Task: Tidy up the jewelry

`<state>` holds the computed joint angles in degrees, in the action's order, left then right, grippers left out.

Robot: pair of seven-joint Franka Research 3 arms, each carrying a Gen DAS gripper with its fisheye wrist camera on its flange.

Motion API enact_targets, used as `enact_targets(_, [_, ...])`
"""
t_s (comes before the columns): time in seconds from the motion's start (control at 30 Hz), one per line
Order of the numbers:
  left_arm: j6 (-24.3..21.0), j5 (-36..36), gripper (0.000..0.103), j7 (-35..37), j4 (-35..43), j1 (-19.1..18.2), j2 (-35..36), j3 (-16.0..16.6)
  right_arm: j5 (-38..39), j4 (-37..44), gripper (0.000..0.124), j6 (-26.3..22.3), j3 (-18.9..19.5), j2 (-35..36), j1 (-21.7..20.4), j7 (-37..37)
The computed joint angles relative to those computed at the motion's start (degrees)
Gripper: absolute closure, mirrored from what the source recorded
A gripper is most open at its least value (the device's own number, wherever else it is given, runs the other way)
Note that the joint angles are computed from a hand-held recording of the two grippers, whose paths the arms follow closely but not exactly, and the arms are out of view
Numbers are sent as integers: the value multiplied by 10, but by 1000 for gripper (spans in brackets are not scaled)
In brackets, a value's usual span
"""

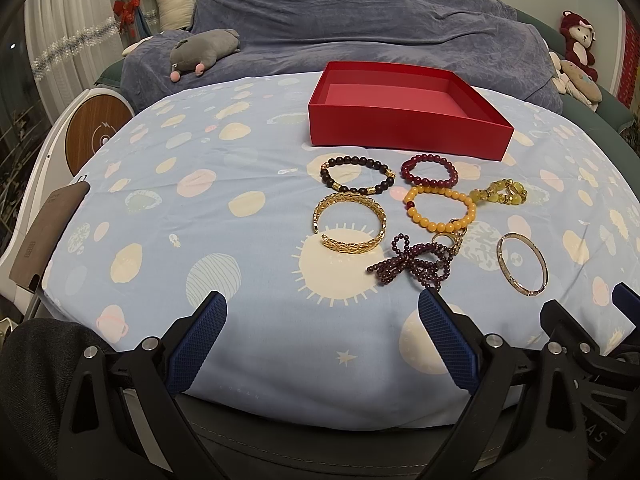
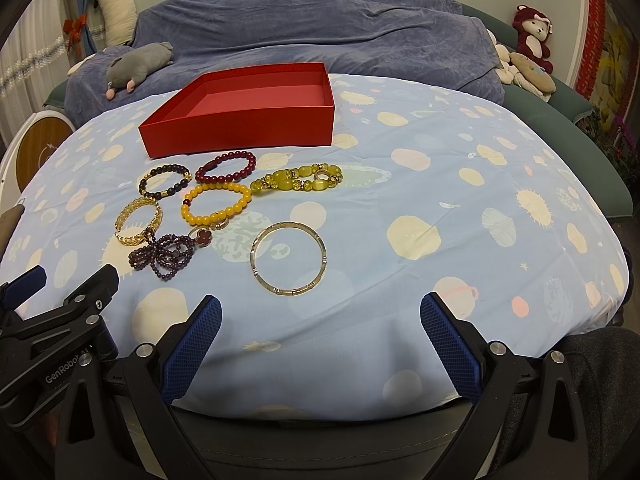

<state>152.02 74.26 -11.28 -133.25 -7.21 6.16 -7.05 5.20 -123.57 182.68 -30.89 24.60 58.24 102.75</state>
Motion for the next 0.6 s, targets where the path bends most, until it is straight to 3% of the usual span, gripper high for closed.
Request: enact_targets(0.6, [8,-1,11,21,-5,3,-9,-1,-15,8,28,-16,7,0,-15,15])
